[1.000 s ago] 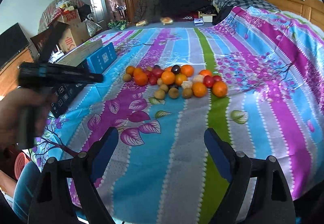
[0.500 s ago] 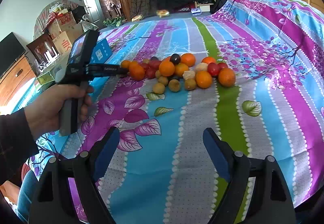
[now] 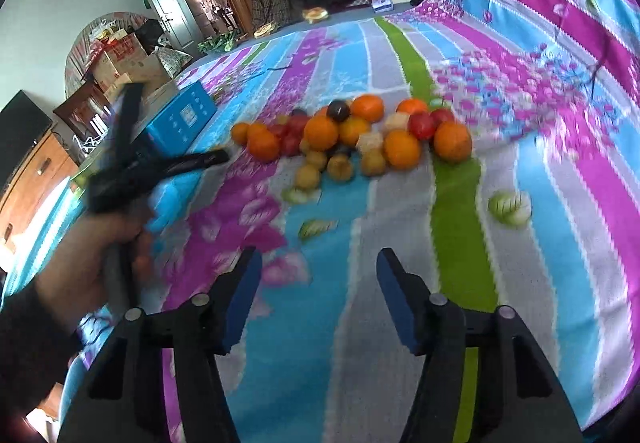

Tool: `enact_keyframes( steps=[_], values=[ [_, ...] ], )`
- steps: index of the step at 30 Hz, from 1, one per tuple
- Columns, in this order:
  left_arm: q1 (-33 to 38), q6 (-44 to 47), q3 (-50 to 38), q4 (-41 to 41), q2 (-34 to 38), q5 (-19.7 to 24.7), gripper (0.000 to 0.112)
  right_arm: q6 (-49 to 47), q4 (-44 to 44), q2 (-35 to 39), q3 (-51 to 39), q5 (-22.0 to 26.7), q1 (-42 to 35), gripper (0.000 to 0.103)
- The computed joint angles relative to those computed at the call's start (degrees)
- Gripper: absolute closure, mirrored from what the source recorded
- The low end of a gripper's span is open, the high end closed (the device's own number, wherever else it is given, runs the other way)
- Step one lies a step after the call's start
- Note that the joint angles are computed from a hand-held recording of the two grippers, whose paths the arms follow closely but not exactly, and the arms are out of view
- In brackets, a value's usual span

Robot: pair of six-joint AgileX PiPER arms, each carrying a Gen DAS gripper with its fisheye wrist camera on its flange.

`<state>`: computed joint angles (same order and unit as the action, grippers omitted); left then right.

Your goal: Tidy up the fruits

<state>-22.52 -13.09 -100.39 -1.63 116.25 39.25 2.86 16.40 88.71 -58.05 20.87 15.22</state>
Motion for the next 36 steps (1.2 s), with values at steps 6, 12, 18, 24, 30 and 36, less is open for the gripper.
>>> enact_keyframes(
  steps=[6,12,18,24,30,36],
  values=[
    [-0.96,-5.65,8.11,1.99,-7.01,-3.33,0.086,-9.44,3.93,14.13,-18.32,5.46,-2.95,0.039],
    [-1.75,-8.48,7.35,4.93,-7.27,-2.65,0.086,-3.02,-4.50,26.21,-35.46,10.77,-1.79,0.040],
    [-1.72,-7.32,6.82,3.63,-6.32,-2.52,0.086,5.72,-17.17,33.76,-46.70,17.57,1.30,0.041],
    [-1.93,-7.67,7.21,3.38,-6.27,-2.42,0.086,10.95,-23.73,36.46,-47.80,19.08,2.78,0.060],
    [-2.45,-8.47,7.25,4.11,-8.49,-0.89,0.086,14.18,-23.37,28.90,-39.51,15.44,2.37,0.066],
    [-3.65,-10.52,7.49,8.13,-13.87,3.35,0.086,20.87,-27.95,14.78,-28.16,15.98,4.24,0.066]
  ],
)
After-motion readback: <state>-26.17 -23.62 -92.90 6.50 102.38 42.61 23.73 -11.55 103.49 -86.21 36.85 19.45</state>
